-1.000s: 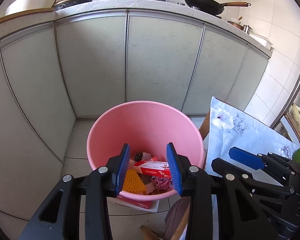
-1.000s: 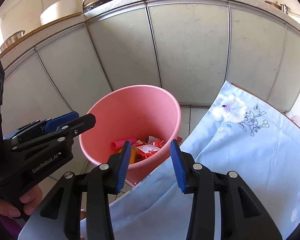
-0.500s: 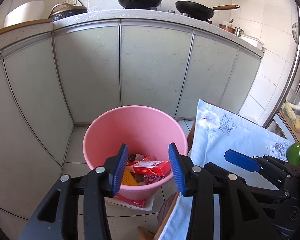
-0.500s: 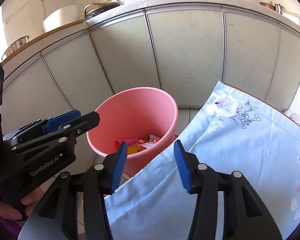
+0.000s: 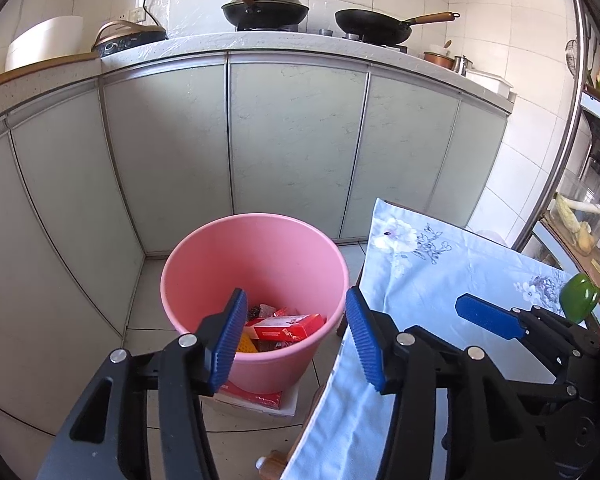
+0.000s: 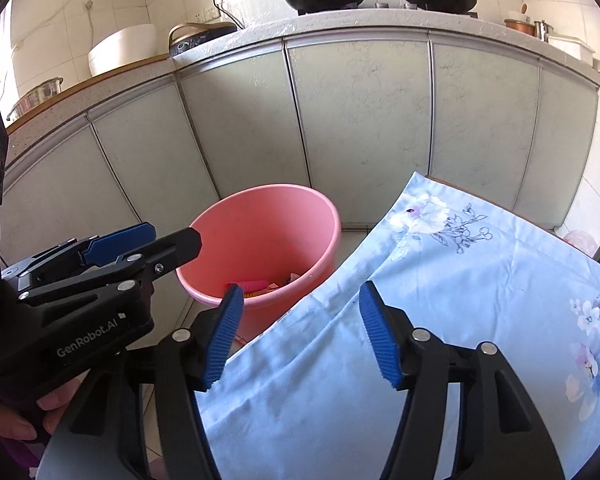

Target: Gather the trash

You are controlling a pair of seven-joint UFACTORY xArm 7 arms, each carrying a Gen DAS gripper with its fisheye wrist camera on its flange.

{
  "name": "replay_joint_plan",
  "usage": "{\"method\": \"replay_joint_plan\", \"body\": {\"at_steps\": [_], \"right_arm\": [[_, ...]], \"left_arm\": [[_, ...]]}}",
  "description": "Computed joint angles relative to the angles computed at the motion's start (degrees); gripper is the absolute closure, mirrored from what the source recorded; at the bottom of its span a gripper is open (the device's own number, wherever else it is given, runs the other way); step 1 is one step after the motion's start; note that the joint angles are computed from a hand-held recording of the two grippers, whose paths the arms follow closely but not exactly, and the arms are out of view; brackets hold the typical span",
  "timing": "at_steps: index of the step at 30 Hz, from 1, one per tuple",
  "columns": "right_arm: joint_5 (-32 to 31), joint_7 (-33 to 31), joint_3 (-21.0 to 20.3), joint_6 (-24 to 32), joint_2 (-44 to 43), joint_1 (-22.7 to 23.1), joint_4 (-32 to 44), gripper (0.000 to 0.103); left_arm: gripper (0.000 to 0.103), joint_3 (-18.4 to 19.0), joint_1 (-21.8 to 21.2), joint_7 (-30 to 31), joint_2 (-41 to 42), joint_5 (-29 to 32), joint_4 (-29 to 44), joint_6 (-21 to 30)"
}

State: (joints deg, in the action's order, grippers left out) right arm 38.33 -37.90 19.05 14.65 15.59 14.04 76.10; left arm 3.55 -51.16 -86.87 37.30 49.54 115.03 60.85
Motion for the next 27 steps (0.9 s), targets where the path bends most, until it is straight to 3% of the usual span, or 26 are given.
{"method": "replay_joint_plan", "body": {"at_steps": [5, 12, 27], "right_arm": [[2.87, -2.93, 1.05, -2.48, -2.14, -0.76, -2.95, 0.042], [4.79, -4.97, 0.23, -5.08, -4.72, 0.29, -6.40, 0.035], [7.33, -7.90, -0.97, -6.44, -6.48, 1.08, -8.65, 0.035]], "left_arm": [[0.041, 0.06, -1.07, -0.72, 0.04, 0.53, 0.20, 0.72], [0.040, -0.17, -2.23, -1.73, 0.07, 1.45, 0.03, 1.69], [0.040, 0.19, -3.59, -2.42, 1.18, 1.84, 1.61, 3.84]]}}
